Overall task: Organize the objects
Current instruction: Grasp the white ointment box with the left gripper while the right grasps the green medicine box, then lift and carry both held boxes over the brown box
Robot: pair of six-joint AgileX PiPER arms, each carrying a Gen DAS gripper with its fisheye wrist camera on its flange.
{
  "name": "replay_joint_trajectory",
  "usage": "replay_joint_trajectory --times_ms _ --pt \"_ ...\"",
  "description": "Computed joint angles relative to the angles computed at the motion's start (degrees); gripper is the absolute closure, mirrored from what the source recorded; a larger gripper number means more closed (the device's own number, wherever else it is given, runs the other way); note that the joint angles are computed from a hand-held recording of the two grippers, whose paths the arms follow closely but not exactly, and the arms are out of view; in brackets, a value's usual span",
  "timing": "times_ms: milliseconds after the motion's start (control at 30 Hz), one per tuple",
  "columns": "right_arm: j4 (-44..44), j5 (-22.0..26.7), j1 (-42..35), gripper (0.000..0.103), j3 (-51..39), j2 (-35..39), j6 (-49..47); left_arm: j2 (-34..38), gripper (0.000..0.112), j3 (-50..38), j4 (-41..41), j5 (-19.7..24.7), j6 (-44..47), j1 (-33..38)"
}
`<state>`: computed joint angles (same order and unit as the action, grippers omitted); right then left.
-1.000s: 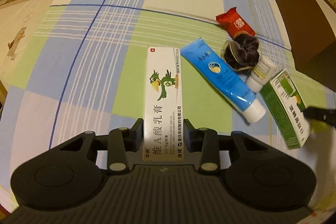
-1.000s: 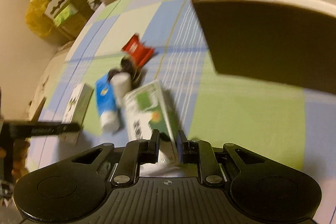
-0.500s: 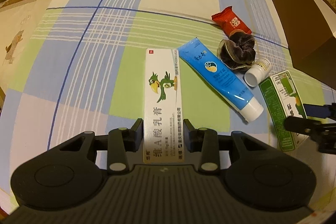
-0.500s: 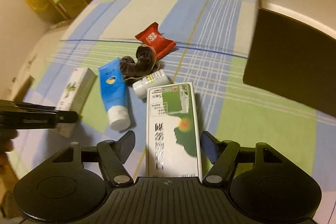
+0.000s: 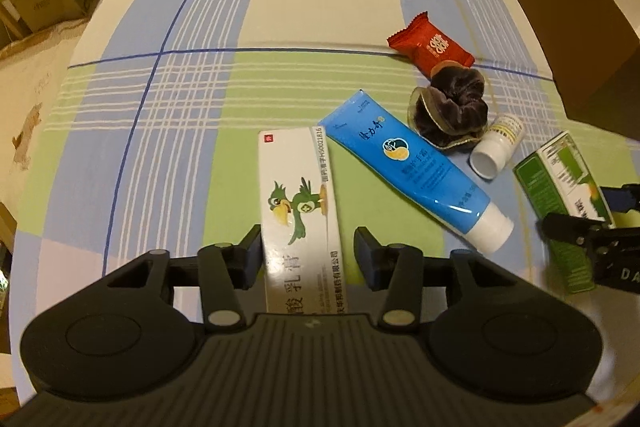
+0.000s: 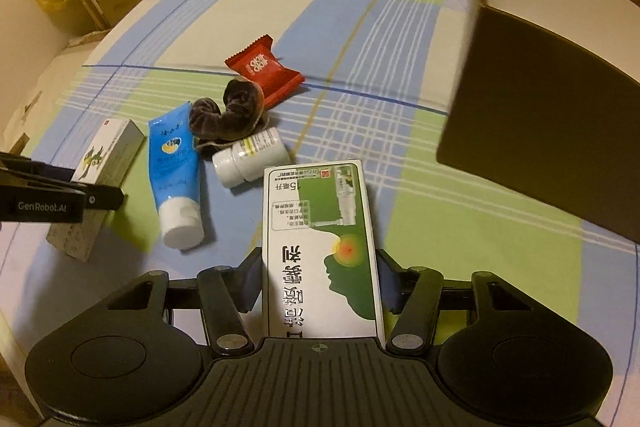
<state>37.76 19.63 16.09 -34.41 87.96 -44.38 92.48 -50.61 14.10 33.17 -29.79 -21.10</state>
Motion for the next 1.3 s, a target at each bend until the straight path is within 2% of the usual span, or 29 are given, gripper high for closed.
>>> replay_joint_trajectory --times_ms 33,233,500,733,933,1300 --pt "0.9 0.2 -0.6 0.049 0.5 -0.5 -1.5 -0.3 0.079 0.2 0.0 -0.2 0.1 0.0" --pt "3.0 2.3 -4.4 0.05 4.0 -4.1 -6.9 -2.7 0.079 2.0 -1.3 0.7 0.4 -1.4" --pt "1.8 6.6 -9.5 0.05 6.0 -7.6 -7.9 -6.4 0.079 4.6 -3.9 2.2 -0.5 -4.3" --pt "2.9 11.4 -16.6 0.05 6.9 -11.2 -11.8 -8.1 0.079 3.5 -2.5 3.7 -3.2 -7.4" --pt "3.5 17.8 -24.9 0.051 6.2 -14.7 -15.6 -8.8 0.079 1.0 -0.7 5.9 -6.3 -10.8" --pt "5.0 32.8 -43.0 0.051 -0.5 -18.6 -22.9 -7.8 0.079 -7.3 2.3 9.5 -10.9 -18.5"
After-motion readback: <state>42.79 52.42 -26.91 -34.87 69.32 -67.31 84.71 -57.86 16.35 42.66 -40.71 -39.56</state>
